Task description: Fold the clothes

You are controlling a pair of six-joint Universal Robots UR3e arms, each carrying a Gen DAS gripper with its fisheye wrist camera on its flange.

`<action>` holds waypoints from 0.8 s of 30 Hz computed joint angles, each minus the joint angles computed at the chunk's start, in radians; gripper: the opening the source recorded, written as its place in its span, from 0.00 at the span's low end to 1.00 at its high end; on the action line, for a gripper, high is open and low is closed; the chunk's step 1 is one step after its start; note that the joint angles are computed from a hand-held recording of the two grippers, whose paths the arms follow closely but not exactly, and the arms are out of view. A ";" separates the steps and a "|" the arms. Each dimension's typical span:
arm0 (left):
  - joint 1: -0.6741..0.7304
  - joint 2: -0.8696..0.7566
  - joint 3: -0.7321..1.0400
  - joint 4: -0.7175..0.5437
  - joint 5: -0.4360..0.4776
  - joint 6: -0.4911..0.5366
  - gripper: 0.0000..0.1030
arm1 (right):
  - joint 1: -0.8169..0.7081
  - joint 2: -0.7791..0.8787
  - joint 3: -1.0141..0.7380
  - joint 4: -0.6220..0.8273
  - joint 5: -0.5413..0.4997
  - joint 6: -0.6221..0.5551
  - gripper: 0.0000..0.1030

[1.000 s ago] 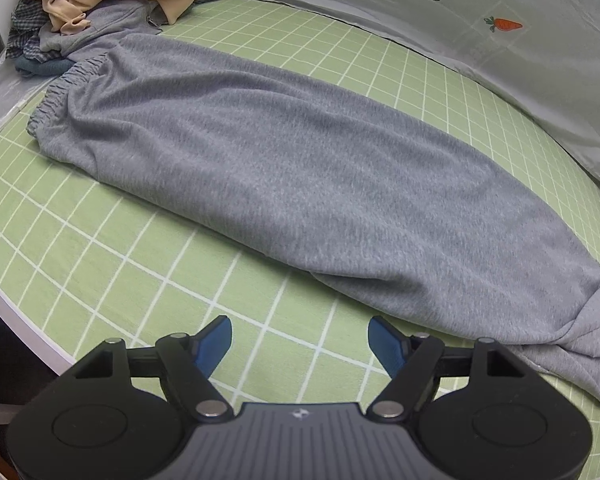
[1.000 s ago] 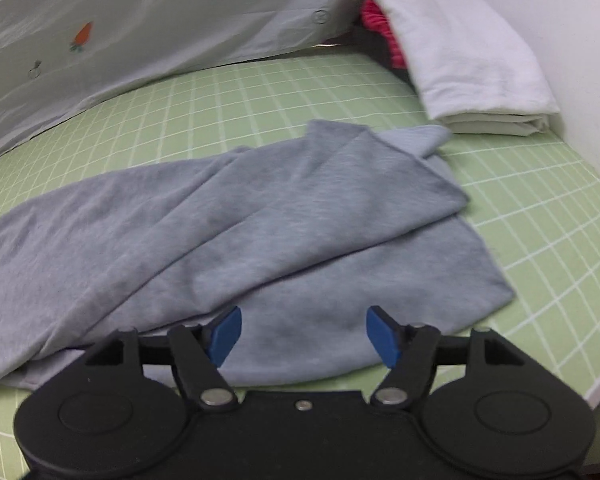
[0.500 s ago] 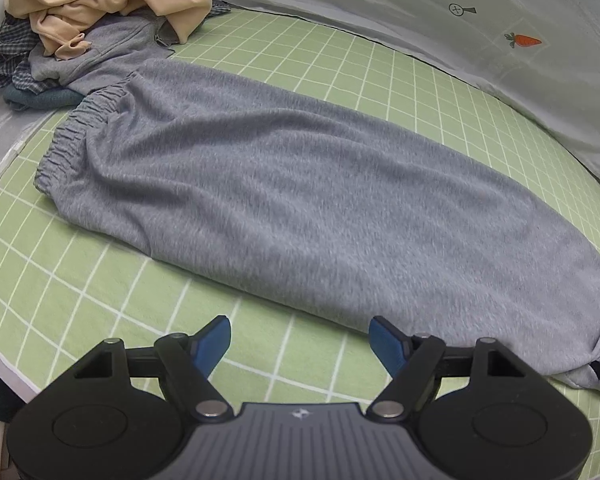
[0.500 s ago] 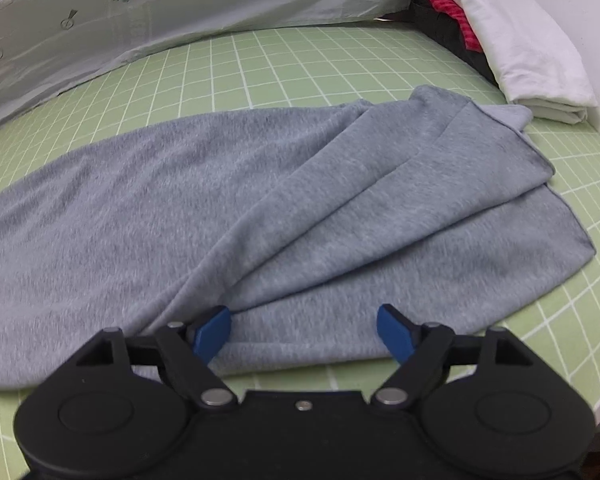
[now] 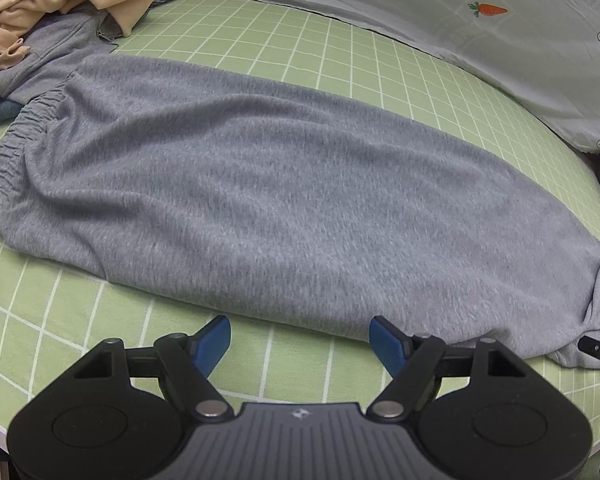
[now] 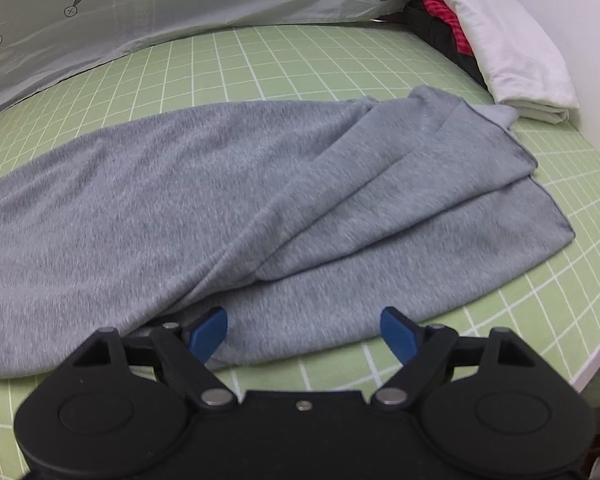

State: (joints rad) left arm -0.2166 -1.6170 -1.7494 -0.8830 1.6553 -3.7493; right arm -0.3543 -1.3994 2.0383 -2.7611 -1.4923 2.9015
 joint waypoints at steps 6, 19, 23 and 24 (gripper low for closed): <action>0.030 0.066 -0.071 0.001 -0.003 0.000 0.75 | 0.066 0.057 -0.051 0.022 0.017 0.050 0.85; 0.086 0.157 -0.174 0.004 -0.022 -0.001 0.79 | 0.146 -0.080 0.080 -0.033 0.020 0.094 0.84; 0.098 0.170 -0.183 -0.005 -0.024 0.007 0.79 | 0.178 0.021 -0.034 -0.014 -0.040 0.129 0.85; 0.099 0.172 -0.184 -0.006 -0.023 0.009 0.79 | 0.182 0.044 -0.052 -0.012 -0.052 0.135 0.86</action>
